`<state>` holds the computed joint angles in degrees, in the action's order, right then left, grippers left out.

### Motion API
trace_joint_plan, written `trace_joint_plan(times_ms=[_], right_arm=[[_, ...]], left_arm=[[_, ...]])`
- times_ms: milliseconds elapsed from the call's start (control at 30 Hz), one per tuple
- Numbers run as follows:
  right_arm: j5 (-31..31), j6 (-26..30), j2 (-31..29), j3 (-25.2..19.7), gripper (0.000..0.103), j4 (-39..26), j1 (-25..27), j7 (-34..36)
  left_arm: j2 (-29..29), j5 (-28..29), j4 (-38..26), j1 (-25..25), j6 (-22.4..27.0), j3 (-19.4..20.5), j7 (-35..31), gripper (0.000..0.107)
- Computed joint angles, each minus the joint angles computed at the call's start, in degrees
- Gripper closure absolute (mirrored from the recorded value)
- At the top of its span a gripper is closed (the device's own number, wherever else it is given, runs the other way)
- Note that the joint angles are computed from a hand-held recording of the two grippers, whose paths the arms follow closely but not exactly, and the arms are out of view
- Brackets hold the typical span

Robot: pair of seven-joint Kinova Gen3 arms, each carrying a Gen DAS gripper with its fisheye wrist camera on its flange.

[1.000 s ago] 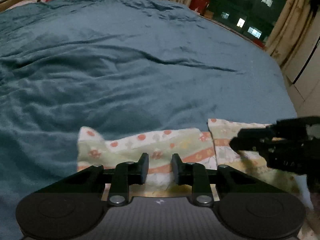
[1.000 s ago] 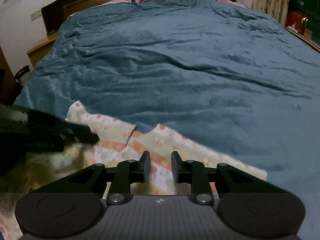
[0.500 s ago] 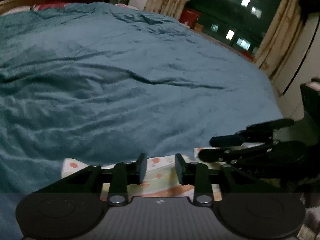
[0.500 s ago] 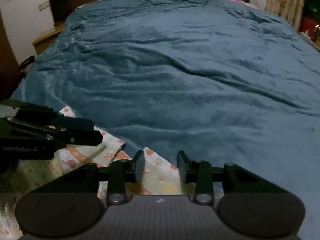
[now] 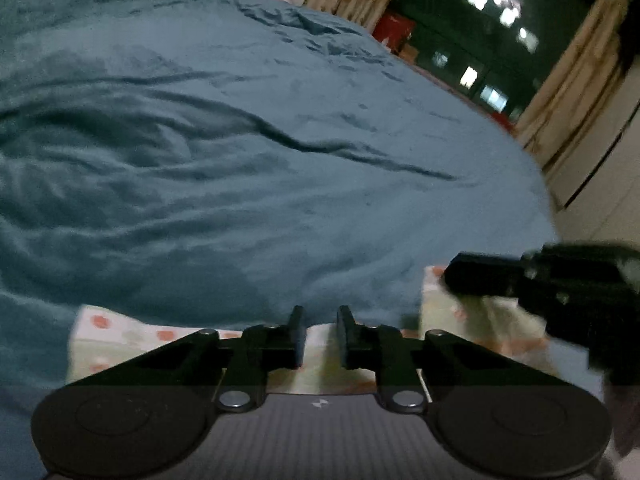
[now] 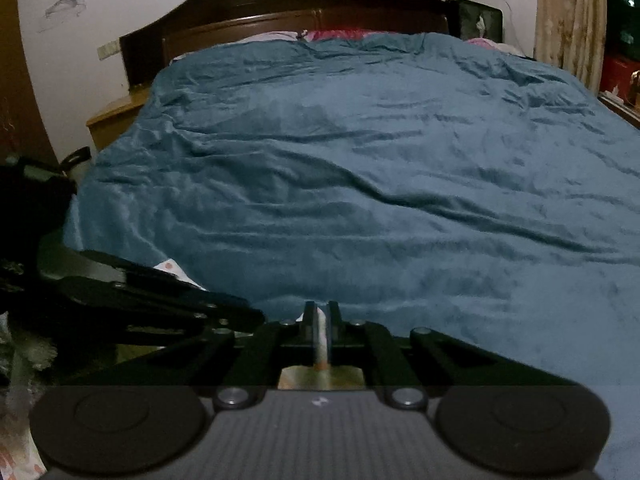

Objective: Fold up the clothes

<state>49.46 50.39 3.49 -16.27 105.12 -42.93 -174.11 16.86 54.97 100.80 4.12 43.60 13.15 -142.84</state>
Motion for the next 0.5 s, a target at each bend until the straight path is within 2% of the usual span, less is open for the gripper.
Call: trace_joint_plan(times_ms=[133,233,367,500], right_arm=[[1.0,-2.0,0.3,0.3,0.100,0.8,0.4,-1.2],[0.0,-4.4,1.5,1.1,0.100,0.9,1.1,-0.6],[-4.4,-3.9,4.5,2.4,0.098,-1.3,1.3,4.4],[-6.1,-1.1,3.7,3.2,0.092,-2.9,0.0,5.2]], left_arm=[[1.0,5.8,0.2,-1.8,1.8,0.4,-0.2,0.092],[1.4,7.3,0.0,-2.7,3.1,-0.5,0.9,0.092],[0.2,6.8,0.3,-3.3,4.2,-1.6,1.6,0.092],[-3.0,4.7,1.2,-3.1,4.4,-2.6,1.4,0.091]])
